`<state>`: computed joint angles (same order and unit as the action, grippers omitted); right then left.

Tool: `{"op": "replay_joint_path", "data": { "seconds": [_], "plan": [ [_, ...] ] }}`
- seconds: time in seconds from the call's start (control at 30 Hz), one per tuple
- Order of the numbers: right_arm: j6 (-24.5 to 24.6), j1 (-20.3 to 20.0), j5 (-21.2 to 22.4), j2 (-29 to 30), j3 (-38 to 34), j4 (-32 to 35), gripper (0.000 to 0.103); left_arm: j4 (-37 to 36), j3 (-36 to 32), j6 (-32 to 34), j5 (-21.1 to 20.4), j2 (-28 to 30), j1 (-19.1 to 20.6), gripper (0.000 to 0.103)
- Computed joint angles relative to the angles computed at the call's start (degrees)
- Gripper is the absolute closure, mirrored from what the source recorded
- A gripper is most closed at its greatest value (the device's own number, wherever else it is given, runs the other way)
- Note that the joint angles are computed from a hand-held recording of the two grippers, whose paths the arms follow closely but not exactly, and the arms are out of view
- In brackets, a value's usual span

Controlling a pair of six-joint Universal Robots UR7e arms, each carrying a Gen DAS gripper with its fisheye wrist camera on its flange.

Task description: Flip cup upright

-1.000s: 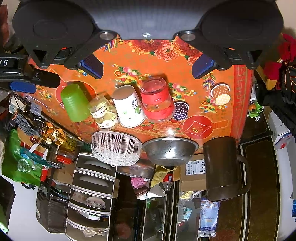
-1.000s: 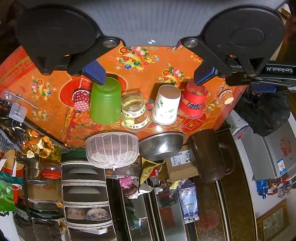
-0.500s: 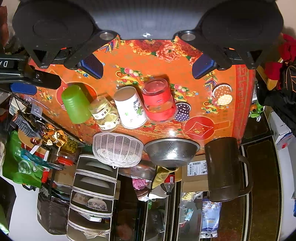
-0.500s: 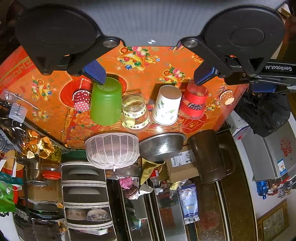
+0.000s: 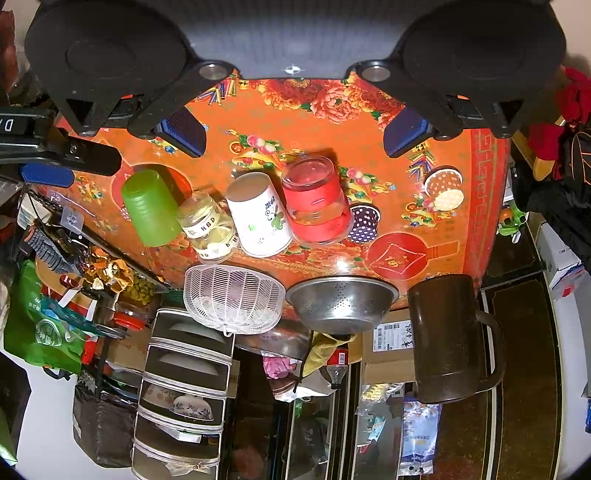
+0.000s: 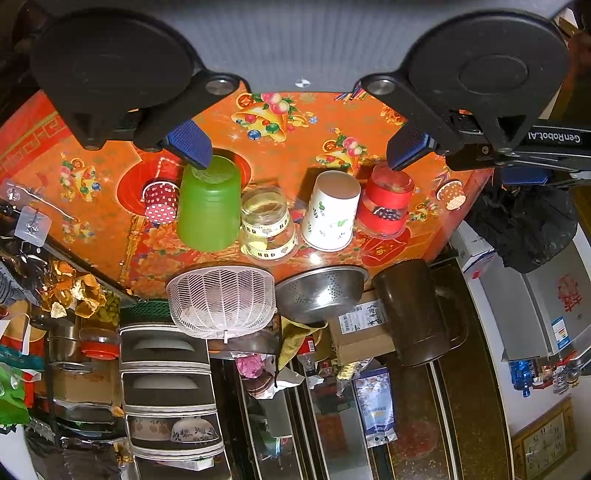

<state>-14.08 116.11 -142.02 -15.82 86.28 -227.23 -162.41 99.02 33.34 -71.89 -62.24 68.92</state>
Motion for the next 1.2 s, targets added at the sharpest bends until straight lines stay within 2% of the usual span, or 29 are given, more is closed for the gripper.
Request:
{"op": "replay_joint_path", "data": {
  "seconds": [1.03,1.2],
  "plan": [
    [2.5,-1.5,2.7,-1.7,2.8,1.0,0.001,0.2,-1.4,-0.2,1.6,2.1,-0.2,0.0],
    [2.7,-2.1,3.6,-2.0,3.6,0.6,0.001,1.5,-3.4,-1.4,2.4,3.6,-0.2,0.0]
  ]
}}
